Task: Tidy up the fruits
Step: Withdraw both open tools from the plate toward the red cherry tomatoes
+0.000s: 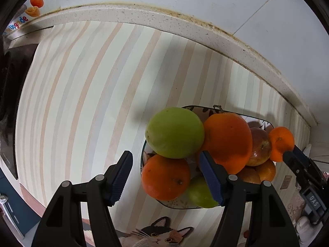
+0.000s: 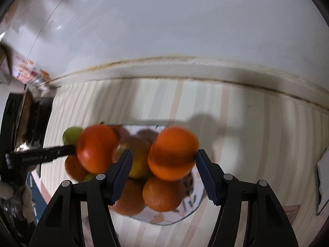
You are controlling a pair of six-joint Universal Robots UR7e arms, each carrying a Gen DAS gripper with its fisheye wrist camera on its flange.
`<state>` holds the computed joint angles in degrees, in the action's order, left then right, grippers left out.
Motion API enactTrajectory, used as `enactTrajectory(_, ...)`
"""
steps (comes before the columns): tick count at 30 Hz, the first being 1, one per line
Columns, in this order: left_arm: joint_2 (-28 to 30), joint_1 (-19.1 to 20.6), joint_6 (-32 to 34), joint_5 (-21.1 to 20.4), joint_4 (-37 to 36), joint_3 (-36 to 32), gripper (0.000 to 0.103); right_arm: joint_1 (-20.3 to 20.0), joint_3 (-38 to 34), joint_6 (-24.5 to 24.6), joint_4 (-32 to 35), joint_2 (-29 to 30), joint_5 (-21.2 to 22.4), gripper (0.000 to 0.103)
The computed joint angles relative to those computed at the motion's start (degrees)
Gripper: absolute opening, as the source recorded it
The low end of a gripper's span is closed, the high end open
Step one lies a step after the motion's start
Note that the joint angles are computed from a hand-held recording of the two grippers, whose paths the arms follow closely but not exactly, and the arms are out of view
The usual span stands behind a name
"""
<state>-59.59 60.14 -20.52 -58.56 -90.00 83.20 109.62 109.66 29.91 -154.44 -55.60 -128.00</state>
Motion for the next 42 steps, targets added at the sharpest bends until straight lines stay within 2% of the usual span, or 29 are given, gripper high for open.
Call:
enactTrajectory(5, -0.2, -0.6, 0.0, 0.8, -0.3, 0.3, 0.066, -1.6, 2.6, 1.8, -3.7, -1.5, 3.8, 0.069)
enactTrajectory(6, -0.5, -0.8, 0.3, 1.1, -0.7, 0.8, 0.066, -1.4, 2.7, 1.7, -4.0, -1.5, 3.5, 0.078)
enactTrajectory(7, -1.1, -1.3, 0.6, 1.6, -1.3, 1.5, 0.066, -1.1, 2.7, 1.8, -3.9, -1.6, 3.0, 0.093)
enactTrajectory(8, -1.5, -1.7, 0.9, 2.1, -1.7, 2.1, 0.068, -0.4, 2.7, 2.1, -3.8, -1.8, 1.8, 0.097)
enactTrajectory(10, -3.1, -3.0, 1.8, 3.2, -3.1, 3.9, 0.085, 0.9, 2.1, 2.7, -1.8, -1.7, -0.9, 0.097)
enactTrajectory(15, -8.4, -6.4, 2.3, 5.2, -6.9, 9.6, 0.087, 7.5, -0.2, 8.7, 9.6, -1.0, -12.4, 0.099)
enactTrajectory(17, -11.3, -8.1, 1.8, 5.0, -8.3, 12.3, 0.087, 9.8, -0.9, 11.7, 13.6, -1.1, -14.8, 0.1)
enactTrajectory(25, -21.3, -14.5, -1.1, 5.2, -8.6, 19.7, 0.087, 17.2, -0.6, 19.8, 19.5, -2.5, -17.4, 0.1)
enactTrajectory(32, -27.8, -19.6, -2.7, 6.6, -7.5, 22.4, 0.087, 24.3, -1.4, 29.8, 28.2, -4.3, -19.8, 0.1)
enactTrajectory(42, -35.7, -25.3, -5.3, 7.5, -3.6, 23.8, 0.087, 32.7, -6.3, 40.1, 41.4, -4.3, -23.8, 0.1)
